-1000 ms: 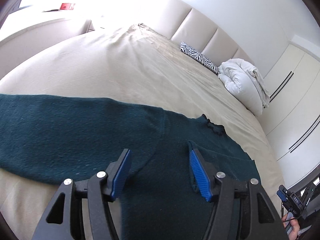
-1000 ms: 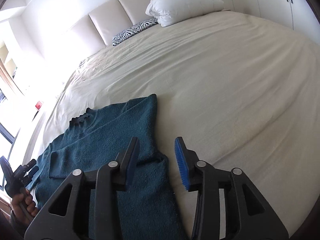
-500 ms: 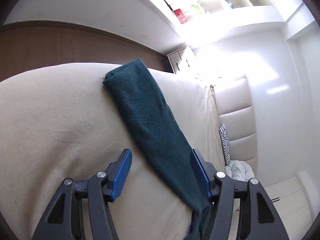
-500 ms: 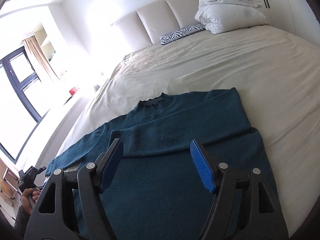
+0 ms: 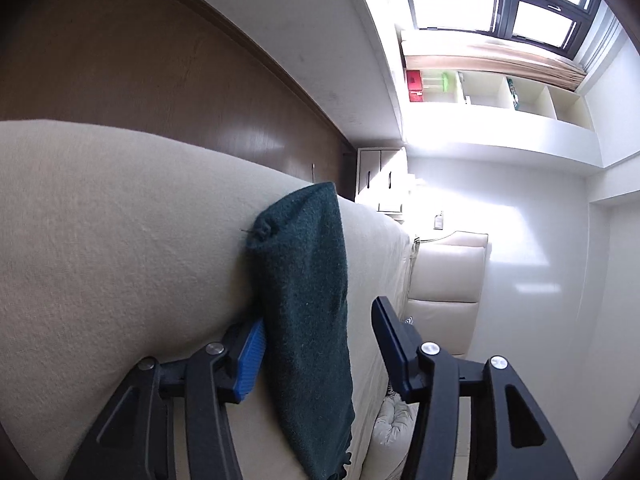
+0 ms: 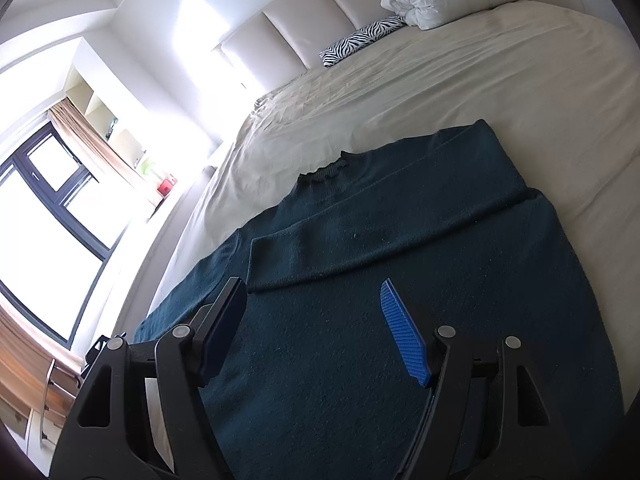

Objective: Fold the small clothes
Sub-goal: 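Lift the sleeve with the left tool, fold it across the body, release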

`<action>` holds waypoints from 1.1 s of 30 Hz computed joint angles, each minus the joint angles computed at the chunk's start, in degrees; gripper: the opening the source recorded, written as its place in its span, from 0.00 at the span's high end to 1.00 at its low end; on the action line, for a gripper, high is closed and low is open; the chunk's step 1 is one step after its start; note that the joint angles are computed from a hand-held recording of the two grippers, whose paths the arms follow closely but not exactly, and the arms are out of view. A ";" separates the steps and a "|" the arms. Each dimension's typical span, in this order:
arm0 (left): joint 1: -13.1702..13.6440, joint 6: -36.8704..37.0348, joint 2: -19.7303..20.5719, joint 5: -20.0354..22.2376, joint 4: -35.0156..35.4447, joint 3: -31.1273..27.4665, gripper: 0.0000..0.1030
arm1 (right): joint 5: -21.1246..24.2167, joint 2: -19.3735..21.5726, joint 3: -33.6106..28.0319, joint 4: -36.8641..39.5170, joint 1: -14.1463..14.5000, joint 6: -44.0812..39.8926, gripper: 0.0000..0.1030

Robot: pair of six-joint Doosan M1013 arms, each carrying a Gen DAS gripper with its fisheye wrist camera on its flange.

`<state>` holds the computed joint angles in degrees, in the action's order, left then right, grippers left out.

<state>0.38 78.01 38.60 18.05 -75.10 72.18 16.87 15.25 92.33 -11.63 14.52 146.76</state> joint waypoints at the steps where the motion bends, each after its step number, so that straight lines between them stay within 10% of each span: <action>1: -0.01 -3.08 0.22 0.25 3.90 -0.58 0.56 | -0.17 -0.21 0.37 0.70 -0.12 -0.53 0.34; 6: -1.64 -22.37 1.97 5.02 31.38 -6.76 0.89 | -0.99 -0.03 0.96 5.67 -0.62 -4.51 0.43; 12: -5.15 -27.68 3.01 11.14 49.44 -13.78 0.92 | -2.48 -0.77 3.38 6.51 -1.67 -2.36 0.44; 23: -19.18 -5.66 10.88 27.72 73.55 -37.12 0.92 | -6.30 -3.94 10.67 -4.08 -4.00 13.11 0.44; 33: -31.61 14.02 14.99 28.79 87.91 -42.50 0.92 | -10.42 -5.64 16.40 -13.48 -6.18 28.07 0.44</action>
<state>-31.23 92.03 53.59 46.84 12.81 29.68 6.45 9.61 108.72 -25.11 8.35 174.83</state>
